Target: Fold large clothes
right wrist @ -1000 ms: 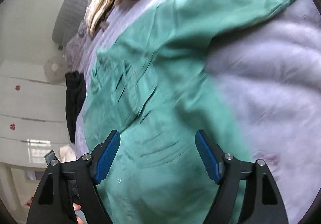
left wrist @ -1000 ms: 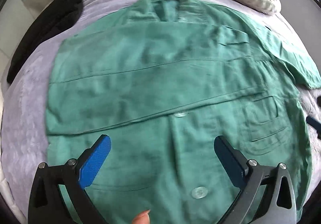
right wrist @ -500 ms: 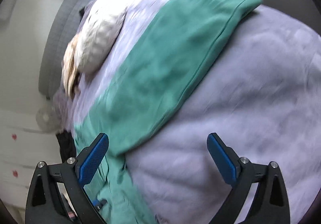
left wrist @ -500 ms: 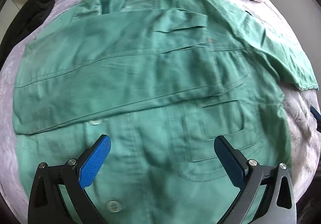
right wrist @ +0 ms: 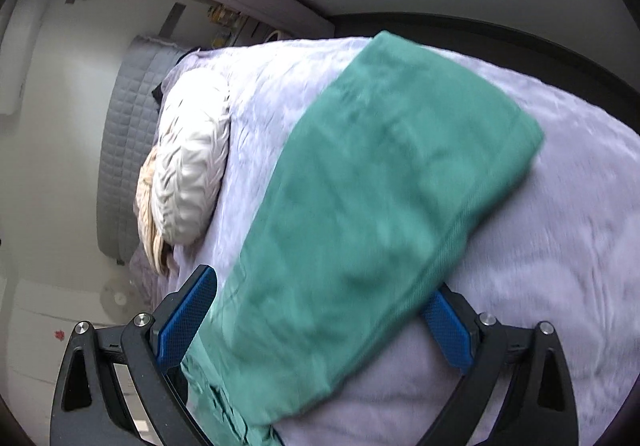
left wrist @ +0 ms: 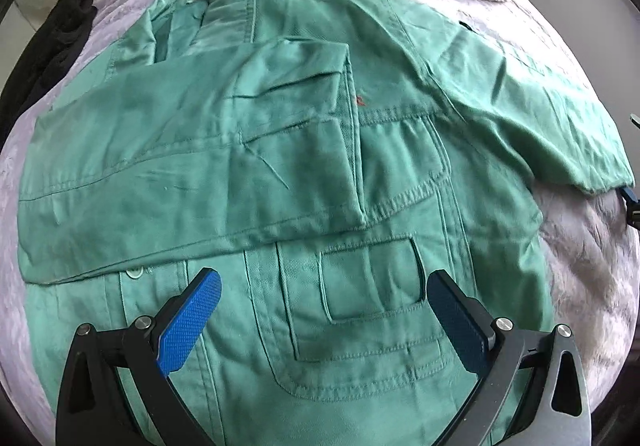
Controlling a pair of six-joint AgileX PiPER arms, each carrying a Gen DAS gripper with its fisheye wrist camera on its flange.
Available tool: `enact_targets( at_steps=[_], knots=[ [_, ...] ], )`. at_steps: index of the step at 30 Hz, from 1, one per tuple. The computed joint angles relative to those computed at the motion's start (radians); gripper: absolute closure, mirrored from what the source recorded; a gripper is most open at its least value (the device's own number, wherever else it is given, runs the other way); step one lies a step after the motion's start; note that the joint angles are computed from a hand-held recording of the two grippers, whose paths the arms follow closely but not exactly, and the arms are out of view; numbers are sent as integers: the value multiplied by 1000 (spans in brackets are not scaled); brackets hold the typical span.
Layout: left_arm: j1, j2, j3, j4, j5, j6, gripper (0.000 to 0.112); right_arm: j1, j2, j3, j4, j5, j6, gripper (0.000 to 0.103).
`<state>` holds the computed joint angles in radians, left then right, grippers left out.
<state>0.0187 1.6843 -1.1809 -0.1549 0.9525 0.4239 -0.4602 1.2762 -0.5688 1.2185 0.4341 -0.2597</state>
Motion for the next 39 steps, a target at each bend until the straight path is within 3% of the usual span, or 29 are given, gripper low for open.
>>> enact_targets(
  at_steps=[5,7,9,11,15,17,20,26,28,31,34,39],
  knots=[
    [-13,34,-49,30,-2,-65,9,-49,74,-14,154,35,-98,6],
    [-14,32,-60,43,-12,-86,9,-43,84,-18,166,30,-87,25],
    [-8,57,-98,40,-12,-85,9,-50,108,-23,195,51,-93,68],
    [19,84,-133,25,-5,-54,9,-41,122,-17,238,34,-106,97],
    [59,109,-161,25,-15,-19,9,-3,108,-10,347,25,-199,98],
    [87,124,-172,23,-18,1,9,42,93,-39,320,9,-183,98],
    [118,135,-156,26,-49,9,9,170,86,-135,148,-51,-38,98],
    [234,203,-253,-32,18,54,9,489,166,-378,-446,-162,529,97],
    [283,220,-280,-51,24,89,9,589,230,-482,-646,-160,676,97],
    [350,250,-327,-58,34,130,9,745,366,-704,-946,-85,874,97],
    [417,306,-413,-59,65,152,9,907,544,-975,-1217,43,1067,97],
    [504,403,-560,-56,92,157,9,1074,911,-1460,-1256,274,1037,97]
  ],
)
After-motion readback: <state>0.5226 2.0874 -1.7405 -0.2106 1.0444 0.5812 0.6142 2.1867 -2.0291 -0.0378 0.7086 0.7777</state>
